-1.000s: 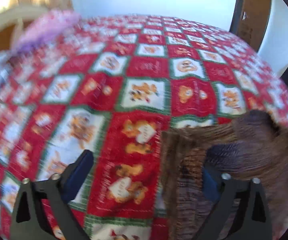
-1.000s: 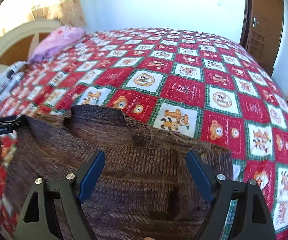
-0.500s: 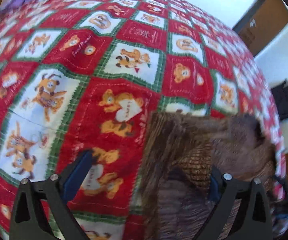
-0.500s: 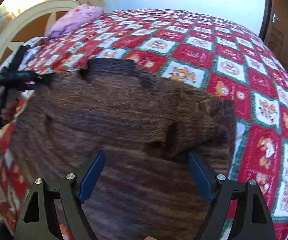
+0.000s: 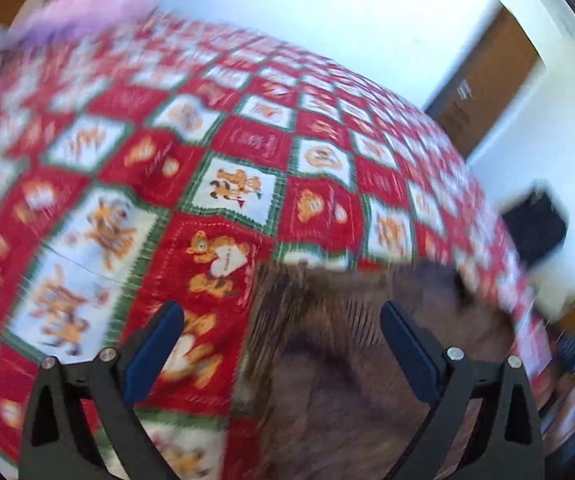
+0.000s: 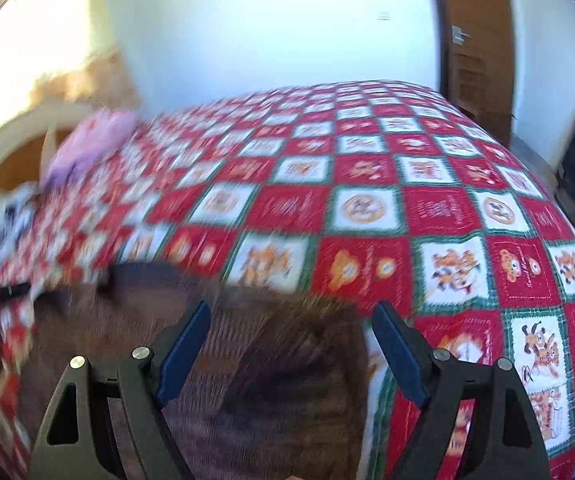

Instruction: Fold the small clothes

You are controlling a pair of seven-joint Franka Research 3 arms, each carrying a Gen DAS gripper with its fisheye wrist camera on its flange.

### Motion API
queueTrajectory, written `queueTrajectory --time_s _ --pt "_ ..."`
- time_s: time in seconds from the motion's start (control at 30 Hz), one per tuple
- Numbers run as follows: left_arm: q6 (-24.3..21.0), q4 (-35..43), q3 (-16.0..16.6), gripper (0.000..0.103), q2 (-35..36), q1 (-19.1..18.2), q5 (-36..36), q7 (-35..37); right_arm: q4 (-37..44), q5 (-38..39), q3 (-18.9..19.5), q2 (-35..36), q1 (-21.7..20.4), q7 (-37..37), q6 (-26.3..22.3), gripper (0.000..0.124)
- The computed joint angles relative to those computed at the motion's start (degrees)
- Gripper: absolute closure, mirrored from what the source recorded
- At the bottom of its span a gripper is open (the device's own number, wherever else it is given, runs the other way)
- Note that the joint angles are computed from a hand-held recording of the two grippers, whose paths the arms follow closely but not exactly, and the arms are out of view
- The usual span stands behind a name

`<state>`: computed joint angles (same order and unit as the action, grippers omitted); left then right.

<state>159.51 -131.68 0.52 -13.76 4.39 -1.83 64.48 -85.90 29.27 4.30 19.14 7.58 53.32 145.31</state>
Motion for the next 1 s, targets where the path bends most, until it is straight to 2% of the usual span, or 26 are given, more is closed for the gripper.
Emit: queueTrajectory --time_s 0.1,0.13,0.23,0.27,0.33,0.4,0.47,0.5,0.57,0.67,0.73,0.8,0.9,1.0 --pt "-2.6 -1.8 -4.2 0.002 -2.1 2.8 13.2 0.1 -6.4 -7.0 -1.2 -3.9 2.2 -2.4 0.4 0.04" --pt "-4.5 -2.1 -6.4 0.002 -2.6 4.0 19.7 -1.7 -7.7 -10.7 -2.0 -4.5 3.2 -1.7 0.1 0.04" --pt "-9.0 -1.8 -8.2 0.002 -2.7 4.7 28.3 -1.4 -11.8 -22.6 -3.9 -5.7 6.5 0.9 3.2 0.04" --pt "-9.5 -1.3 -8.1 0.002 -1.9 4.2 29.4 -1.4 -11.4 -27.0 -4.7 -5.0 7.7 3.0 3.1 0.04" --pt "-11.7 1.3 -8.1 0.002 0.8 3.0 30.7 -1.1 -8.6 -30.4 -5.0 -2.8 8.6 5.4 1.4 0.04" --pt "-13.0 4.8 -8.9 0.0 3.6 3.3 36.0 -5.6 -4.4 -33.9 -6.2 0.4 9.9 10.4 2.6 0.04" --pt "-13.9 8.0 -7.8 0.0 5.9 2.5 35.2 -7.4 0.3 -33.8 -6.4 3.3 10.0 13.7 3.4 0.04" --pt "-14.3 9.8 -7.5 0.0 7.0 2.6 36.7 -10.1 2.4 -34.2 -7.2 4.7 10.4 16.7 4.4 0.04" --pt "-16.8 12.1 -7.4 0.001 8.4 2.6 41.1 -16.1 6.6 -32.8 -7.2 6.9 9.7 19.8 3.4 0.04" --pt "-18.8 13.0 -5.7 0.001 9.1 2.4 39.7 -19.5 7.3 -31.9 -6.8 7.0 9.1 20.8 3.0 0.04" --pt "-17.6 10.8 -4.8 0.001 7.6 2.3 37.5 -18.7 4.5 -30.8 -5.9 5.2 8.2 19.2 3.7 0.04" --pt "-17.5 8.8 -4.9 0.001 6.0 2.5 38.6 -20.1 0.4 -28.0 -4.3 2.3 6.6 16.5 3.8 0.04" --pt "-14.1 3.0 -4.9 0.001 0.5 2.5 38.4 -20.1 -7.7 -16.2 0.7 -3.9 2.3 5.6 2.9 0.04" --pt "-13.9 -1.0 -5.8 0.001 -3.7 1.6 36.5 -19.1 -13.6 -7.6 1.7 -8.7 1.4 -1.8 0.5 0.04"
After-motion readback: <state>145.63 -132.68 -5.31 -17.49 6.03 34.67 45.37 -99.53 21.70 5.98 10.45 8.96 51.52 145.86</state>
